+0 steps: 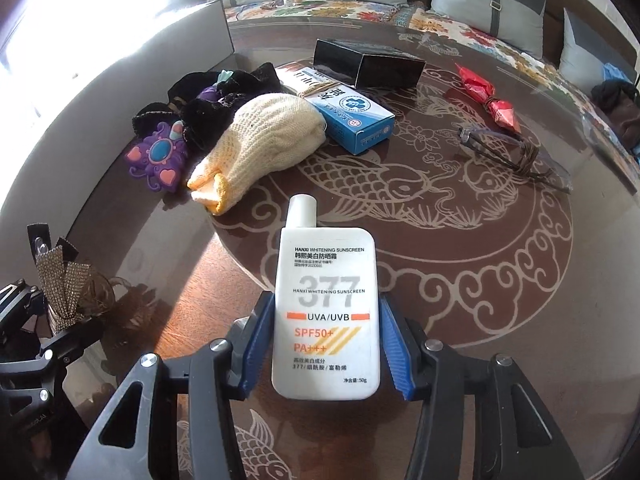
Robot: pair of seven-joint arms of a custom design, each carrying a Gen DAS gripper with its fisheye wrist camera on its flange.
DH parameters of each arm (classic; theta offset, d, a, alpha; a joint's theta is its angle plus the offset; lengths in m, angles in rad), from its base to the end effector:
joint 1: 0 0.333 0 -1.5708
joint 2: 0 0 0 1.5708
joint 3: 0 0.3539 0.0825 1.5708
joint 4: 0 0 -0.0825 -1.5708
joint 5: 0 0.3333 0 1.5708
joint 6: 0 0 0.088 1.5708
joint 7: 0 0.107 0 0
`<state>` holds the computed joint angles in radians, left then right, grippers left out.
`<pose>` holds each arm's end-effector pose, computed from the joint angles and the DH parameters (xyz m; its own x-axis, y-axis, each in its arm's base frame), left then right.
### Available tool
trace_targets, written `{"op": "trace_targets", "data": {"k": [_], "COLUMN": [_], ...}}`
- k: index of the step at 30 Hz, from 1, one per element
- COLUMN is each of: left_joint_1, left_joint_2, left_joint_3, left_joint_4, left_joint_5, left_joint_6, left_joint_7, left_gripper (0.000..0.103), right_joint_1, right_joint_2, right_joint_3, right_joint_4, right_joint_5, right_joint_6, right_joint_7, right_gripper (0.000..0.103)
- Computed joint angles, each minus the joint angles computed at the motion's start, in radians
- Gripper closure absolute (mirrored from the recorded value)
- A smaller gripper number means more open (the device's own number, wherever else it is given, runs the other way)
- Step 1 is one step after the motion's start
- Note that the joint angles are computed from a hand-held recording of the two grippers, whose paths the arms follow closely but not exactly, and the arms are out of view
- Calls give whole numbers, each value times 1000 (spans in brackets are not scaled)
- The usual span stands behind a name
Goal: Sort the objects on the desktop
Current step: 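Carry the bottle and hair clip into the white cardboard box and open both tools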
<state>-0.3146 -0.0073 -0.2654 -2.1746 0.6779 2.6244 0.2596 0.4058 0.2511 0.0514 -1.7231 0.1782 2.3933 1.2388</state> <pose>0.4311 -0.3005 0.5069 0.1641 -0.9767 0.1381 -0.7897 -0.2140 -0.5750 0.5669 0.2765 0.5387 0.6348 -0.7718 -0.0373 -0.7072 -0.5608 -0.4305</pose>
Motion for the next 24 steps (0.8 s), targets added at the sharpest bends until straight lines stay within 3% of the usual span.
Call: {"op": "trace_targets", "data": {"k": [5,9,14,18,24], "left_joint_1": [26,66,134,180,214], "left_joint_2": [-127,-264,-429,-517,-551], "left_joint_3": [20,47,101,160,197], "left_joint_4": [-49,-92,-180,-278,-361], "left_joint_5": [-34,-55,-91,-137,-176], "left_joint_6": [79,51,-86,-148,-171], "left_joint_7": [0,35,107,155,208], "left_gripper": [55,55,55,55,55], "right_joint_1": [-24,6,96,193,340], "right_joint_2": [-30,-21,22,83,166], "right_joint_3": [15,50,113,150,145], "right_joint_4": [61,205,374,475,538], "right_joint_5": [77,101,165,194,120], "right_joint_6": [-80,-145,-169,-193,-207], "right_joint_7": [-12,-30,-52,-37,6], "right_gripper": [51,51,51,51,51]}}
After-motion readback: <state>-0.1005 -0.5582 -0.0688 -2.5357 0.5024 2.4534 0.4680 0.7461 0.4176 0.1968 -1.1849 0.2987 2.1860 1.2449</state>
